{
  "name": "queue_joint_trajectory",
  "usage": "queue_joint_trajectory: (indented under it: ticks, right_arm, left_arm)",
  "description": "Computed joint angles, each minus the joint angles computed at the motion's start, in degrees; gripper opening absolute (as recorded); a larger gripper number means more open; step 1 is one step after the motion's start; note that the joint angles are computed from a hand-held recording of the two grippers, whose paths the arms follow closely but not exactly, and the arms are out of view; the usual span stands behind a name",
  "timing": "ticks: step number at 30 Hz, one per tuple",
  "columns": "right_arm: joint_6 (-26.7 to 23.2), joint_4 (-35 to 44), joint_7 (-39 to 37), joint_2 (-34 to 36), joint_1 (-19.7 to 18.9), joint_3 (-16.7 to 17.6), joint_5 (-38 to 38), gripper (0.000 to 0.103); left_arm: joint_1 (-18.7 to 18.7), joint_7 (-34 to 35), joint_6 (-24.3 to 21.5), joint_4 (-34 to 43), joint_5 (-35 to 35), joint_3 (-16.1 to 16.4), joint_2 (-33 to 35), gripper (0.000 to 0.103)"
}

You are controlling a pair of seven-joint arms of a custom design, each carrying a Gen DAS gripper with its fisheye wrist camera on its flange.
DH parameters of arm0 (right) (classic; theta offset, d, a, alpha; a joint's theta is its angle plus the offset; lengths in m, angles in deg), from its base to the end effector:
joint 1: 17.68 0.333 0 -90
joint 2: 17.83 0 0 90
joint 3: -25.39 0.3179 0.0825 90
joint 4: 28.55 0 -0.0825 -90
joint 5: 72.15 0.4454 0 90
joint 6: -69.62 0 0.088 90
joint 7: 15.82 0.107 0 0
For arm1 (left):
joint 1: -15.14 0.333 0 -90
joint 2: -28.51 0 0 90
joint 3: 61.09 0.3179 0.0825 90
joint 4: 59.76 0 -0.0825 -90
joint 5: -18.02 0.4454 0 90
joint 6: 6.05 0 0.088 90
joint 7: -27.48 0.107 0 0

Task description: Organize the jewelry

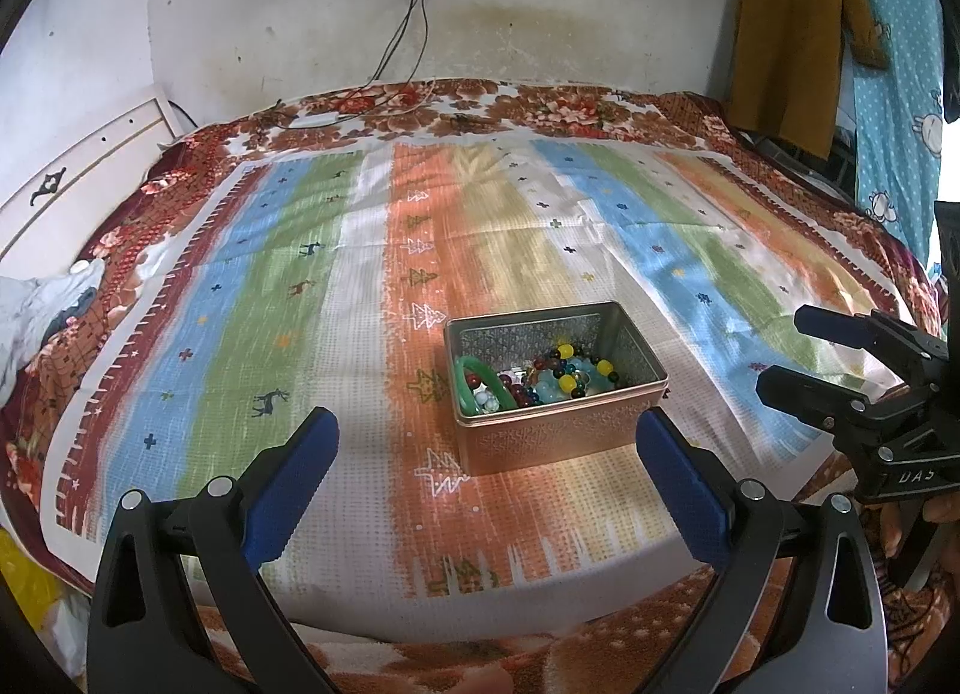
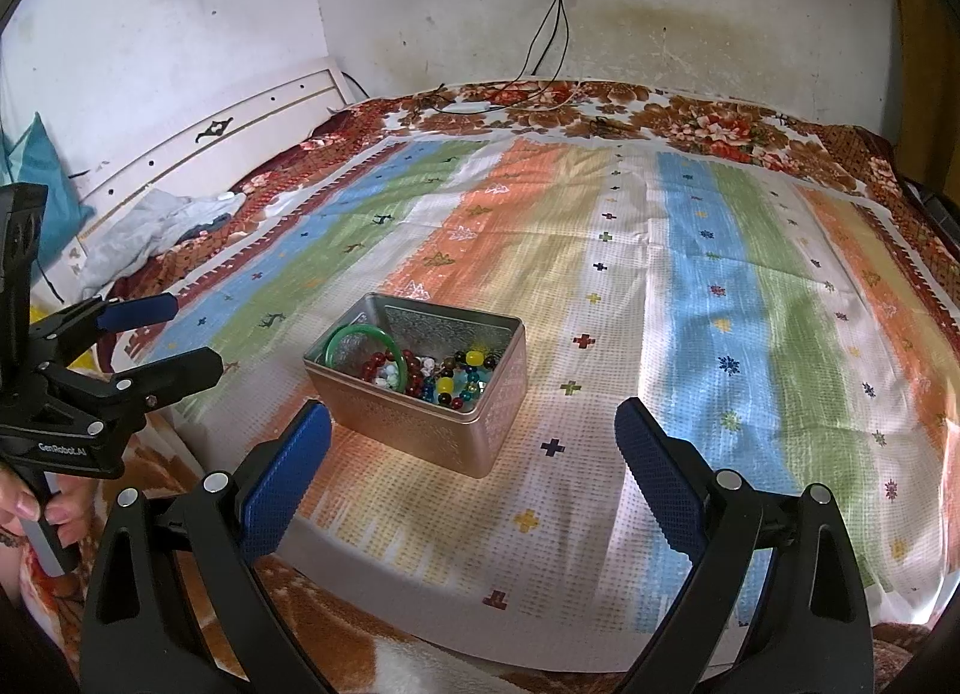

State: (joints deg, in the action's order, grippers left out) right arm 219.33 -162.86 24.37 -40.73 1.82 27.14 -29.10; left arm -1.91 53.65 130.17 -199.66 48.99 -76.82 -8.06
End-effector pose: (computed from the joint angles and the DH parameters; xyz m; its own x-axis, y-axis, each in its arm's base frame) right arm 0.4993 0.1793 0.5373 0.6812 -0.7264 -0.0911 -0.5318 -0.4055 -0.7435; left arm 0.3883 -0.2596 0.5638 0.2307 -0.9719 0.0472 -0.6608 -0.1920 -0.7256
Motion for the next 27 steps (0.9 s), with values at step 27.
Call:
queue_joint_trajectory:
  ticks: [27]
  right_arm:
    - [-0.2,-0.4,0.9,-0.3,0.2,0.3,-1.0,0.096]
  left_arm:
    - [-0.4,0.7,0.6,-1.0,-1.8,0.8,-0.5,0.097]
